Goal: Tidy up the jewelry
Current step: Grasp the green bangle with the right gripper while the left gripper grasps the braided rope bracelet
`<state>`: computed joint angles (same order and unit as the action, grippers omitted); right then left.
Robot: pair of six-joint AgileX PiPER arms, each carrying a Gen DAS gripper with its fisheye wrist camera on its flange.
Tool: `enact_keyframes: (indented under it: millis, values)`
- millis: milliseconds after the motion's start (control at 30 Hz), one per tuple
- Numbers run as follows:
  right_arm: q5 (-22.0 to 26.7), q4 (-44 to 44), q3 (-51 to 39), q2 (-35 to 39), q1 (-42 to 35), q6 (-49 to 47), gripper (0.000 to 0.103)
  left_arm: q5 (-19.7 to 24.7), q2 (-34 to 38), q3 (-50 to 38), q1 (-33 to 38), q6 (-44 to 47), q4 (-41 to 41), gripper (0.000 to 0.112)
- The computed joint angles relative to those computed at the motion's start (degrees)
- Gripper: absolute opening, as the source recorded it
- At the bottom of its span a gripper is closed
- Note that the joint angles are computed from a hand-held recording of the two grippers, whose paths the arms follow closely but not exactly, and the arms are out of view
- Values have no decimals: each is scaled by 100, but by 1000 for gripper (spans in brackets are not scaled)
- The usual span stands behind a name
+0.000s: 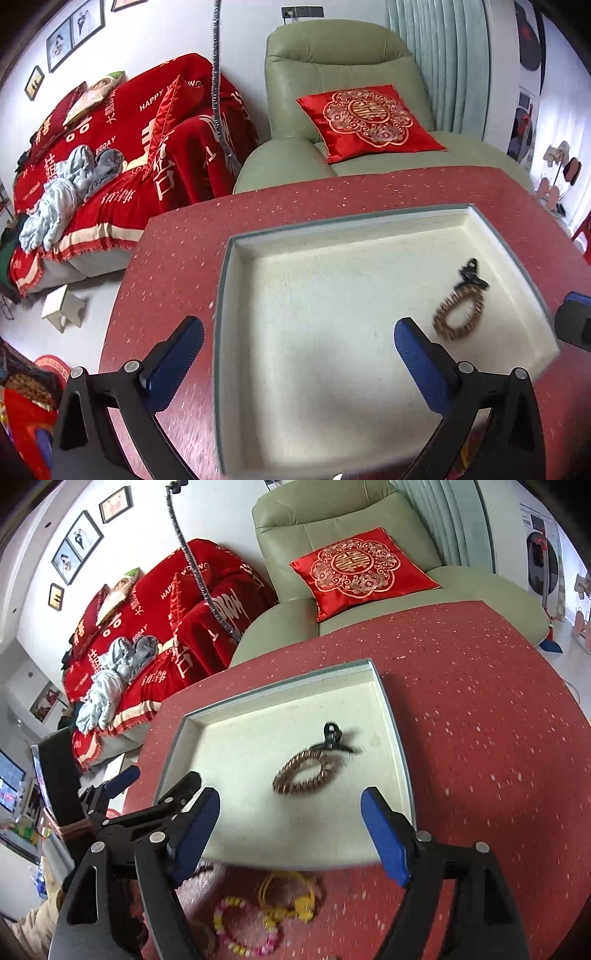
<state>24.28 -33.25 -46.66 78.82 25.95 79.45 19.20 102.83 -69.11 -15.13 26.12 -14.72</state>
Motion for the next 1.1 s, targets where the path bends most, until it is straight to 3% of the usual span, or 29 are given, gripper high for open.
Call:
enact_keyframes:
  millis: [233, 367, 500, 767, 1100]
  values:
    - [796, -867, 566, -586, 1311, 1594, 83, 451, -1073, 1336, 850, 2669, -2312, 103]
    - [1221, -997, 910, -729, 2079, 2312, 83, 682, -1567, 2058, 1346, 3550, -2964, 103]
    - [1648, -1044, 1095, -633, 2943, 3039, 83, 619, -1983, 2625, 1594, 4155, -3337, 103]
    - [2154, -842, 998, -154, 3979, 3329, 83, 428, -2088, 3191, 1618, 4308, -3198, 103]
    - [2158, -584, 843, 122, 4015, 2832, 83, 373, -1897, 3223, 1568, 4024, -2929, 103]
